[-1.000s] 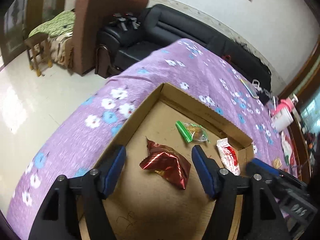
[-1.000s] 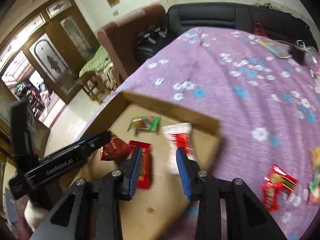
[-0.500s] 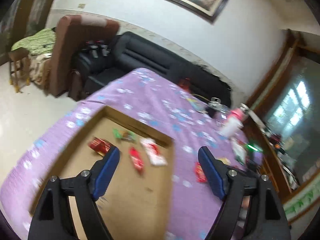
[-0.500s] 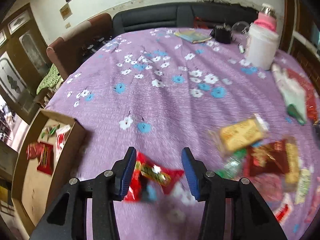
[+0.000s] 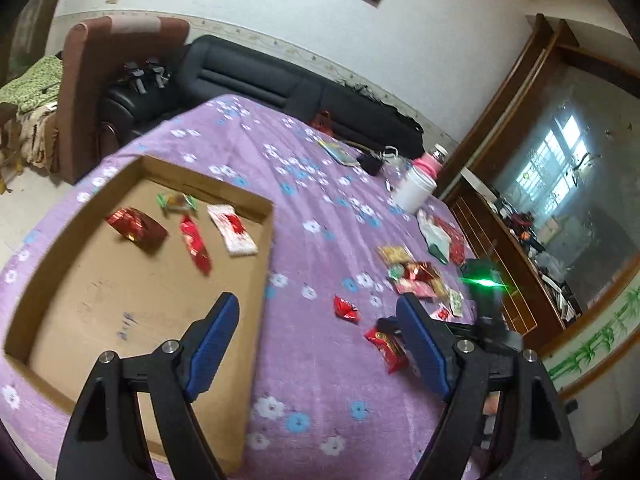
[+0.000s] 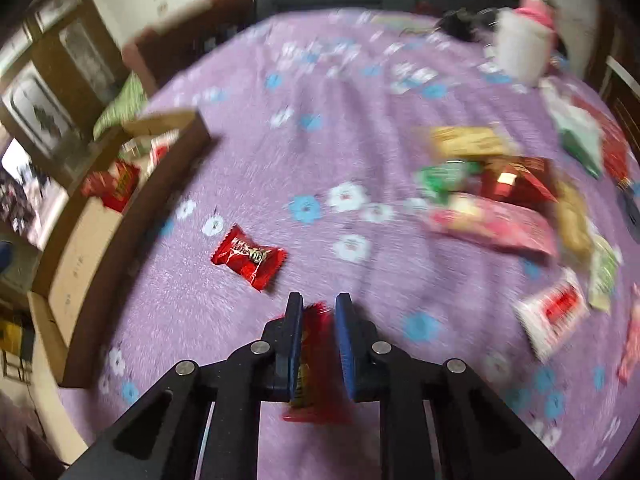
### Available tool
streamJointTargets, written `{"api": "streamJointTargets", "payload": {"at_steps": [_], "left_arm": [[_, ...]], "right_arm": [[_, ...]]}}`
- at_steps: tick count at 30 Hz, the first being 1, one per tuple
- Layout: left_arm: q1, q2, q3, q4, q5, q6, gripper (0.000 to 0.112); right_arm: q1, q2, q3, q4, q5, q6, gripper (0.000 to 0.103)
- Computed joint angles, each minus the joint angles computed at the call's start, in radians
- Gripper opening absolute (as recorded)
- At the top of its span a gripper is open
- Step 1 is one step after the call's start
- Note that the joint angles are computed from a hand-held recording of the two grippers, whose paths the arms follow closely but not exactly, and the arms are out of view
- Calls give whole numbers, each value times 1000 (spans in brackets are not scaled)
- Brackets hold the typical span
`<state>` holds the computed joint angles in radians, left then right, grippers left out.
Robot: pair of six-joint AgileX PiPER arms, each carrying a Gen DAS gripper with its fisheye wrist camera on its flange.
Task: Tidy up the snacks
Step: 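Grasp a red candy with the right gripper while the left grasps another red candy, then drop the left gripper's red candy into the cardboard tray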
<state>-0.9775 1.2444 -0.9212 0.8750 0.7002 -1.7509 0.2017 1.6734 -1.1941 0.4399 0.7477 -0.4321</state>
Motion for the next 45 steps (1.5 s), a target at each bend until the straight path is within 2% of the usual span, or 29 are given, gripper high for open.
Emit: {"api": "streamJointTargets", "payload": {"at_steps": [1,3,5,8,10,11,12,13,14,17,19,24,27,29,31,33,35,39,42,45], "left_arm": [[4,23,-6,-5,-24,-5,80],[4,65,-30,-33,-40,21,80],[0,100,-58,-68,-39,63,80],[-1,160,-118,-117,-14,140,80],[8,201,-158,-152,-5,195,80],[21,229,-185,-183,-2,236,80],[34,252,-205,-209,0,265,80],[44,271,-221,-228,-1,283,80],[57,293,-237,-249,-6,307,80],[92,383,-312,-309,-6,375,80],[101,447,-368,-319,0,402,80],[123,630,-542,-334,68,497,80],[129,716,-623,-327,118,530,79],[125,748,-651,-320,132,559,56],[87,788,-698,-242,212,558,20],[68,784,-690,-201,224,523,19],[69,754,-655,-194,198,490,19],[75,640,-530,-170,109,405,19],[83,513,-402,-169,12,342,19],[92,365,-266,-148,-52,263,19]], "right_arm": [[-28,-42,50,39,-35,-56,29],[-73,-79,92,125,-32,-170,54],[-102,-85,113,186,-6,-245,56],[-87,-75,139,215,-18,-275,56],[-64,-71,177,229,-59,-304,57],[-54,-92,205,249,-101,-335,54],[-52,-91,215,254,-112,-361,37],[-43,-101,226,242,-133,-368,28],[-39,-106,227,220,-142,-344,25],[-35,-136,280,143,-282,-273,24],[-49,-138,289,102,-323,-223,24],[-147,-100,242,232,-222,-316,25],[-134,-104,245,200,-237,-286,25],[-120,-106,247,175,-250,-260,25],[-114,-105,249,173,-257,-254,25],[-114,-104,250,180,-256,-256,25],[-121,-111,258,209,-259,-280,24],[-148,-131,276,324,-265,-383,23],[-174,-137,283,415,-251,-466,23],[-188,-135,285,455,-244,-497,23]]}}
